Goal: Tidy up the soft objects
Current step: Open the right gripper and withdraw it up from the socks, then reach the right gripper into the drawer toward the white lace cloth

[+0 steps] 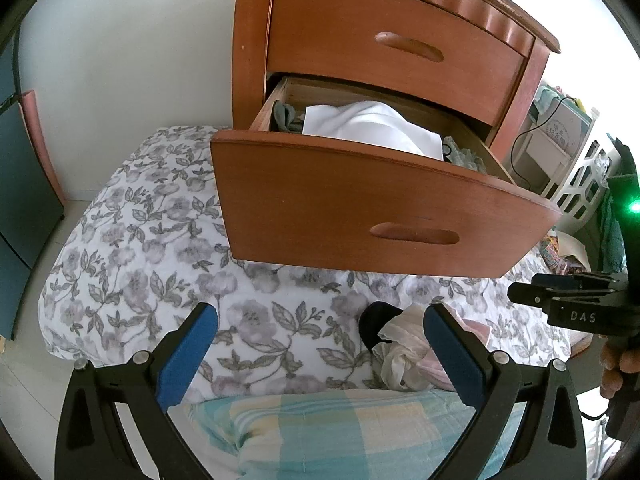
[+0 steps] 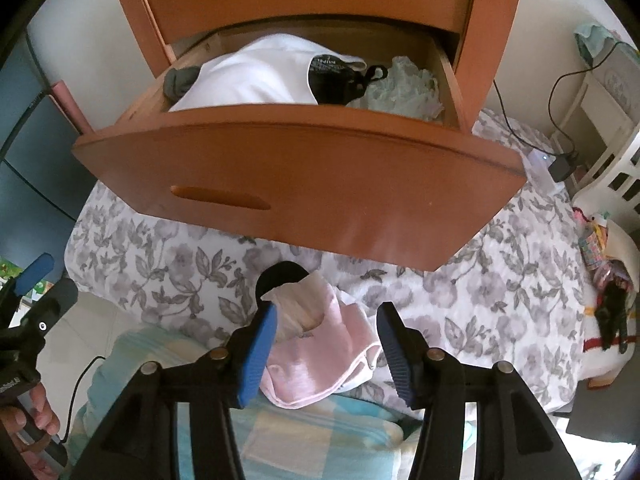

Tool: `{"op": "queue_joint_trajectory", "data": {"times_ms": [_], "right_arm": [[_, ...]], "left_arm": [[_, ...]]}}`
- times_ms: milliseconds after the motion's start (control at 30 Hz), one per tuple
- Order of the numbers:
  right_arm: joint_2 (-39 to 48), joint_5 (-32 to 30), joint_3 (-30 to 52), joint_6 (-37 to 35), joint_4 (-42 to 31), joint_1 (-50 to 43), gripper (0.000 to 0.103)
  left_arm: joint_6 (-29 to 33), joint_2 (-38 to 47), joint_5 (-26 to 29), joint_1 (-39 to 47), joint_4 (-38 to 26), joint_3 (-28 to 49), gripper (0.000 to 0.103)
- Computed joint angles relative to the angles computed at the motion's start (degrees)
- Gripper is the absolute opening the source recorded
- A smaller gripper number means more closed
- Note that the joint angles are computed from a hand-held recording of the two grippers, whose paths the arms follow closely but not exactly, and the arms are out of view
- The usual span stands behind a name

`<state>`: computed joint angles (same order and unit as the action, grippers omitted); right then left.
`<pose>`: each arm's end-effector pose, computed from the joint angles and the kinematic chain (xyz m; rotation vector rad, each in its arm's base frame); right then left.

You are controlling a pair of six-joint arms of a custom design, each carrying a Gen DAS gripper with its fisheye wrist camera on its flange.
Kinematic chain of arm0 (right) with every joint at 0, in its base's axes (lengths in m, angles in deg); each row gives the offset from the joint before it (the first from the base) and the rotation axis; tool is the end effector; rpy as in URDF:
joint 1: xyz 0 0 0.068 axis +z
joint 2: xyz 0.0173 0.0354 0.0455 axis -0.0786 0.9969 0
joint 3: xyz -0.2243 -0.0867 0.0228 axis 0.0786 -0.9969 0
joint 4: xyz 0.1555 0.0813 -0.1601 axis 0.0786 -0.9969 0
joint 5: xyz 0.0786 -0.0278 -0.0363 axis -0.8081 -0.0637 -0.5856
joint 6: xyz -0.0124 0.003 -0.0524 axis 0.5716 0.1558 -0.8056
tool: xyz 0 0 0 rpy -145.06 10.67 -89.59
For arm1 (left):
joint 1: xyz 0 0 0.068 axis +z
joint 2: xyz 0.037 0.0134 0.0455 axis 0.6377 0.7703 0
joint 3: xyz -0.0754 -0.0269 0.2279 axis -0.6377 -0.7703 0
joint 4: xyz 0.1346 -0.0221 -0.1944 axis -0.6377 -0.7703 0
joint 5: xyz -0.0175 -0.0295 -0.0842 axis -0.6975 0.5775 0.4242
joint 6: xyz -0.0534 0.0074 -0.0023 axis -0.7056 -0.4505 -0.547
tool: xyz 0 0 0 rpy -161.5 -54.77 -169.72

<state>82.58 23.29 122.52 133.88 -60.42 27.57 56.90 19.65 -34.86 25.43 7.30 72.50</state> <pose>0.2326 0.1336 0.2216 0.5621 2.6878 -0.0491 0.3328 -0.0954 0.2301 0.6482 2.4285 -0.4260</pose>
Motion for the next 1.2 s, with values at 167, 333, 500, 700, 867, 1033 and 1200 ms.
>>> {"op": "queue_joint_trajectory", "data": {"times_ms": [167, 333, 500, 700, 867, 1033, 1200], "right_arm": [[0.9, -0.2, -0.3, 0.7, -0.1, -0.1, 0.081], [1.2, 0.8, -0.6, 1.6, -0.4, -0.1, 0.1], [0.8, 2.5, -1.3, 1.9, 0.0, 0.3, 0.103], [0.5, 3.1, -2.2, 1.5, 1.6, 0.6, 0.103], [0.5, 3.7, -2.5, 1.3, 2.6, 0.9, 0.103], [-0.4, 3.0, -3.7, 0.7, 4.5, 0.7, 0.103], [-1.8, 4.2, -3.0, 0.5, 4.2, 1.4, 0.103]], "left_arm": [[0.1, 0.2, -0.1, 0.0, -0.3, 0.2, 0.102], [0.1, 0.5, 0.0, 0.1, -0.7, 0.6, 0.102], [0.1, 0.9, 0.0, 0.2, -0.9, 1.0, 0.102], [0.2, 1.2, 0.0, 0.2, -1.0, 1.1, 0.102], [0.1, 1.5, 0.0, 0.3, -0.9, 1.2, 0.102], [0.0, 2.3, 0.1, 0.5, -0.6, 1.4, 0.102], [0.0, 3.2, 0.4, 0.7, -0.5, 1.9, 0.102]]}}
